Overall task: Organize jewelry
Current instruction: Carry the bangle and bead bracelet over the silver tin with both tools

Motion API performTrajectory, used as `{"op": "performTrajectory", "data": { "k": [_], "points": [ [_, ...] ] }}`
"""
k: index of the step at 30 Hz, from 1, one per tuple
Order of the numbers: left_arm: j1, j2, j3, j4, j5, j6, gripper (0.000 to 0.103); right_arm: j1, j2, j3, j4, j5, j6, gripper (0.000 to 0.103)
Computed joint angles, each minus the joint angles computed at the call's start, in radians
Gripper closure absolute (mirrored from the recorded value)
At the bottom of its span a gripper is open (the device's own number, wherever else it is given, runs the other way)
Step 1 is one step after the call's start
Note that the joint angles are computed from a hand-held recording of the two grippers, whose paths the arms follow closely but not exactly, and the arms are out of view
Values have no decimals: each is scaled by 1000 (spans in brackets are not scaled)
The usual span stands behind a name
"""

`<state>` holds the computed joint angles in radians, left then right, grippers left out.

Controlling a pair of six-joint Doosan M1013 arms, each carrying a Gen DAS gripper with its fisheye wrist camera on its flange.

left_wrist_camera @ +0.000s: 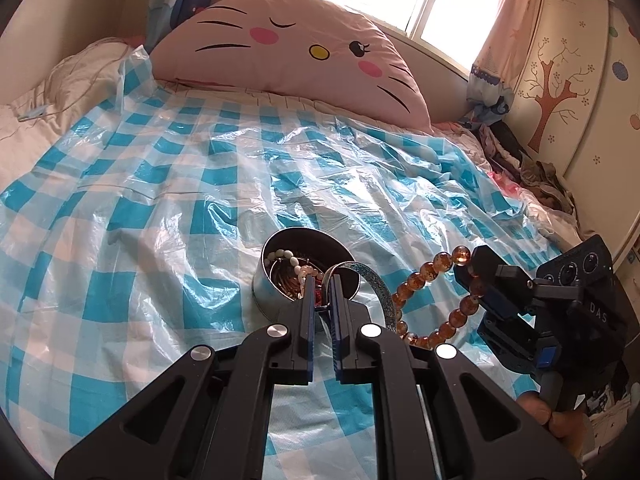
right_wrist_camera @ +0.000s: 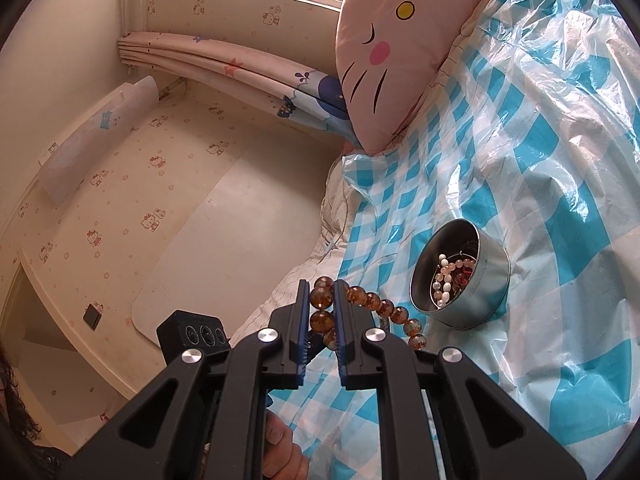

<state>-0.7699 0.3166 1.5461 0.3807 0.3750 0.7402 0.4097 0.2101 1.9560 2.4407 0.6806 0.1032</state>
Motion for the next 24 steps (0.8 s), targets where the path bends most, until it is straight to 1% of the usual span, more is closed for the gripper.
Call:
{"op": "performTrajectory", "data": {
  "k": [5,14,24],
  "points": [
    [8,11,-14,-14,-2,4,97,-6,13,-14,0,14,9,90],
    [25,43,-52,-99,3,73,97,-24,46,-60,19,26,4,90],
    [36,88,-111,-140,32,118,97,-37,78,-100,-39,7,59,90]
  ]
}}
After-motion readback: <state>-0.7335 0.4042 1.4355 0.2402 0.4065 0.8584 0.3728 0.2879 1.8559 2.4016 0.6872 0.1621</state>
